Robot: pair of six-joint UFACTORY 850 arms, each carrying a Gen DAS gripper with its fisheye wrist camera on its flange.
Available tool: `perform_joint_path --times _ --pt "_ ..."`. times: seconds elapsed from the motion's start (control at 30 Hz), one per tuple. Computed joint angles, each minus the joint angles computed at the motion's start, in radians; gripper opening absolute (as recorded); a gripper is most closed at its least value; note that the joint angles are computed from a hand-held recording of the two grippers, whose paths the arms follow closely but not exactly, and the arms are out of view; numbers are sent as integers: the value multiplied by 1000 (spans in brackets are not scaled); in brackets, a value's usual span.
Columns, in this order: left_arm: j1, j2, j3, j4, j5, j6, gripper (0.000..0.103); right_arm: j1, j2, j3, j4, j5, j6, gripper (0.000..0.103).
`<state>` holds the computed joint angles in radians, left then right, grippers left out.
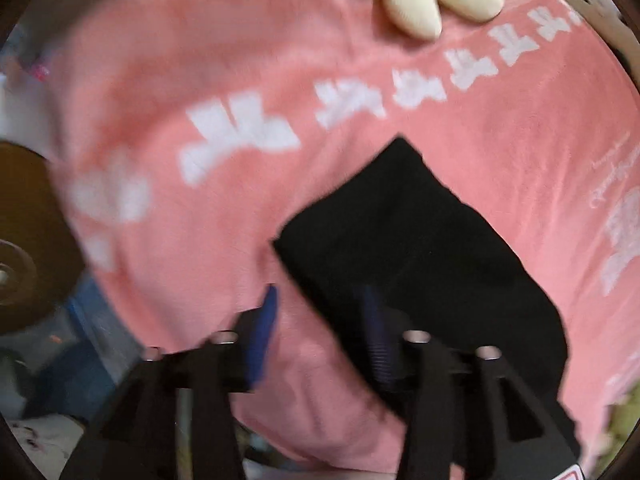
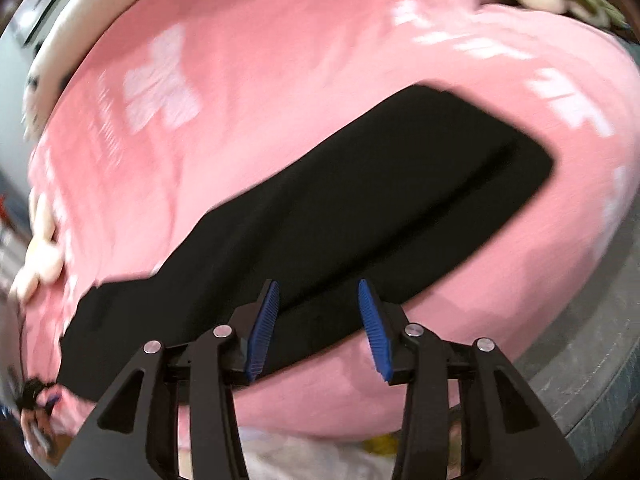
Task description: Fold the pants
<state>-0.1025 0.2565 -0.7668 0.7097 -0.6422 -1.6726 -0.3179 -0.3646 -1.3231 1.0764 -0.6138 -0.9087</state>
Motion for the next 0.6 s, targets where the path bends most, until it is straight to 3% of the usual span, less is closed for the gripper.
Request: perform_joint_path --times 0.03,0.1,0.17,0.23,0.37,0.4,0.43,0.47,0.6 --pt "-49 4 -8 53 -61 -46 51 -15 -14 -18 -6 6 17 46" --pt "-103 5 -18 73 -100 -52 51 -48 -60 -73 -12 7 62 46" --pt "-140 -5 -33 77 -98 -44 52 -75 -103 -123 14 -15 76 46" --pt "-194 -30 -55 95 -99 -62 60 -91 -148 -175 34 -26 88 46" --pt "-287 -121 -121 147 -103 -73 61 -101 -219 -251 73 -39 66 46" --pt "-305 -149 -143 154 -111 -61 61 -100 -238 -270 83 -43 54 41" --pt "-325 -185 -172 155 -120 -44 61 -98 -250 -288 82 -45 41 19" --pt "-340 -215 -197 151 -123 -26 61 -100 -258 -300 83 -54 28 3" --pt "-366 -285 -265 116 -98 23 61 -131 -201 -280 222 -132 -148 5"
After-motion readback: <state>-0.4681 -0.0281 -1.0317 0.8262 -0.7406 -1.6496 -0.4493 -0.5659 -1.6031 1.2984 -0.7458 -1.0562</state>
